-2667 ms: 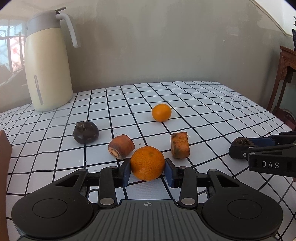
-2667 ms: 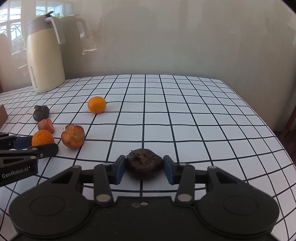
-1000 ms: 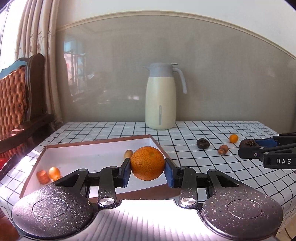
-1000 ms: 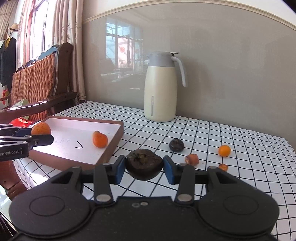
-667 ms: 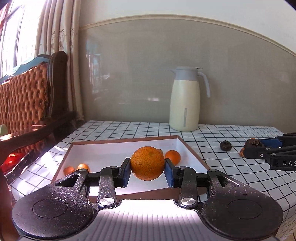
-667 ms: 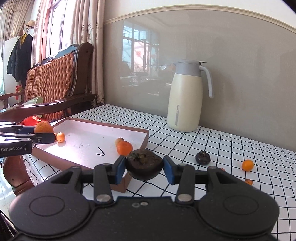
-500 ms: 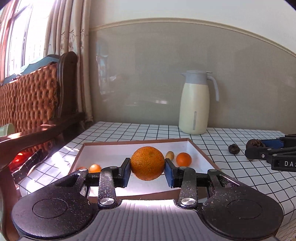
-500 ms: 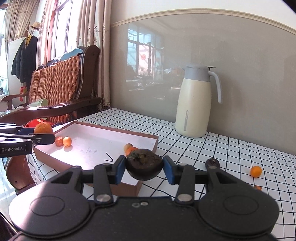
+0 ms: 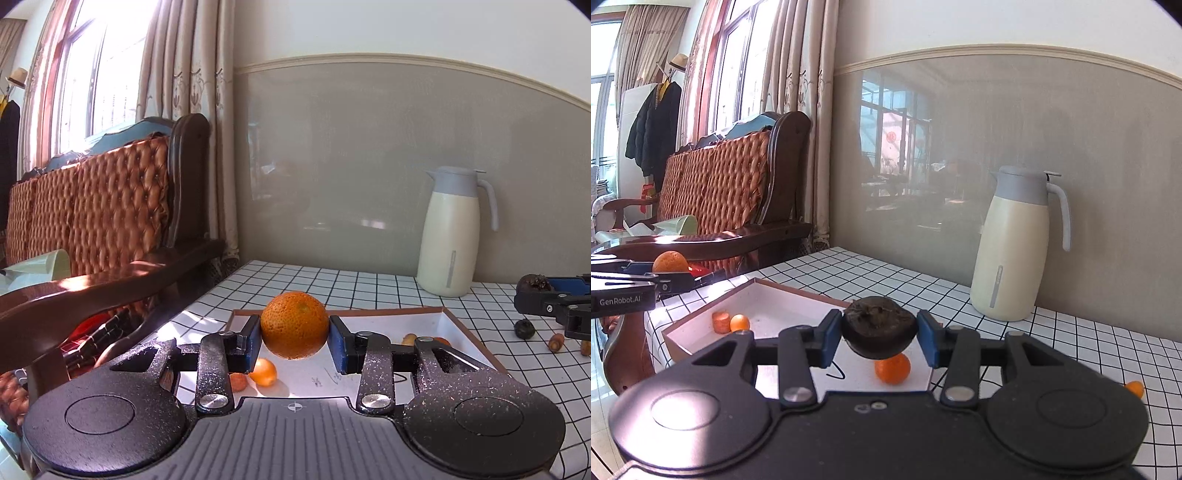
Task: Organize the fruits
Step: 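Carry both fruits into the white box and open both tools to release them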
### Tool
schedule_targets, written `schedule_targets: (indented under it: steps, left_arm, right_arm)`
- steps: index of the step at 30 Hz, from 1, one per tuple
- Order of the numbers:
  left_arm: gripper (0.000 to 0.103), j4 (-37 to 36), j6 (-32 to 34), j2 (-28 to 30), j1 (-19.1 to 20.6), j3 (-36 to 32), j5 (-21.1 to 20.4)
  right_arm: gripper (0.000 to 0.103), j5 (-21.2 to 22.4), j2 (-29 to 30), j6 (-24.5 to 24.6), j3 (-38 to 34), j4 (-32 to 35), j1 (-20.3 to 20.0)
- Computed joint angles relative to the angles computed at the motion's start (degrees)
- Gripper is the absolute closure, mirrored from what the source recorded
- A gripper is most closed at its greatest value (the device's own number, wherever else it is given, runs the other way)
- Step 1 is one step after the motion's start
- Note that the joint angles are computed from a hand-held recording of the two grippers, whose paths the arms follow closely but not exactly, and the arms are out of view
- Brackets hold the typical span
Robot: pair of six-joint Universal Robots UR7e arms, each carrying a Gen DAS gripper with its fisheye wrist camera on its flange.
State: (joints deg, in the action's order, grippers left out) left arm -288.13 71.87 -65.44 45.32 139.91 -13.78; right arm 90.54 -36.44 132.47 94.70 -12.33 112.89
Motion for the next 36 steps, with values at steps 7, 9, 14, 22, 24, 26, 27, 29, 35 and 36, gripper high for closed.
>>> schedule_targets:
  steps: [7, 9, 14, 22, 24, 26, 27, 29, 35, 36]
  left_arm:
    - [0.064, 11.00, -10.57, -1.66, 6.49, -2.13, -5.43]
    - [0.064, 13.30, -12.61, -1.29, 7.93, -2.55, -6.67]
    - [0.064, 18.69, -16.56, -1.24, 11.56, -3.88, -9.24]
    - [0.064, 26.99, -22.62, -1.62, 16.75, -6.02, -12.06]
    - [0.064, 28.88, -23.76, -1.73, 17.91, -6.58, -12.65]
    - [0.064, 31.40, -25.36, -2.04, 19.10, -7.19, -13.19]
    - [0.064, 31.96, -25.74, -2.03, 19.57, -7.64, -13.37]
    - [0.064, 33.24, -26.42, -2.12, 20.52, -8.43, -13.94]
    - [0.064, 37.08, -28.88, -1.61, 22.39, -10.16, -15.35]
    - [0.064, 37.50, -28.83, -1.33, 22.65, -10.60, -15.32]
  right_arm:
    - [0.068, 0.84, 3.52, 2.31, -6.22, 1.47, 1.07]
    - [0.068, 1.15, 4.39, 3.55, -7.49, 1.77, 0.93]
    - [0.068, 1.92, 6.40, 4.79, -10.08, 2.82, 0.47]
    - [0.068, 3.56, 9.30, 5.08, -14.98, 4.86, 0.47]
    - [0.068, 4.09, 10.05, 5.07, -16.23, 5.76, 0.43]
    - [0.068, 4.72, 11.02, 4.97, -17.79, 6.99, 0.47]
    - [0.068, 4.92, 11.44, 4.95, -18.42, 7.43, 0.42]
    - [0.068, 5.22, 12.22, 4.86, -19.64, 8.29, 0.40]
    - [0.068, 5.83, 14.40, 4.80, -23.41, 10.51, 0.50]
    - [0.068, 6.02, 14.81, 4.88, -24.16, 11.19, 0.47]
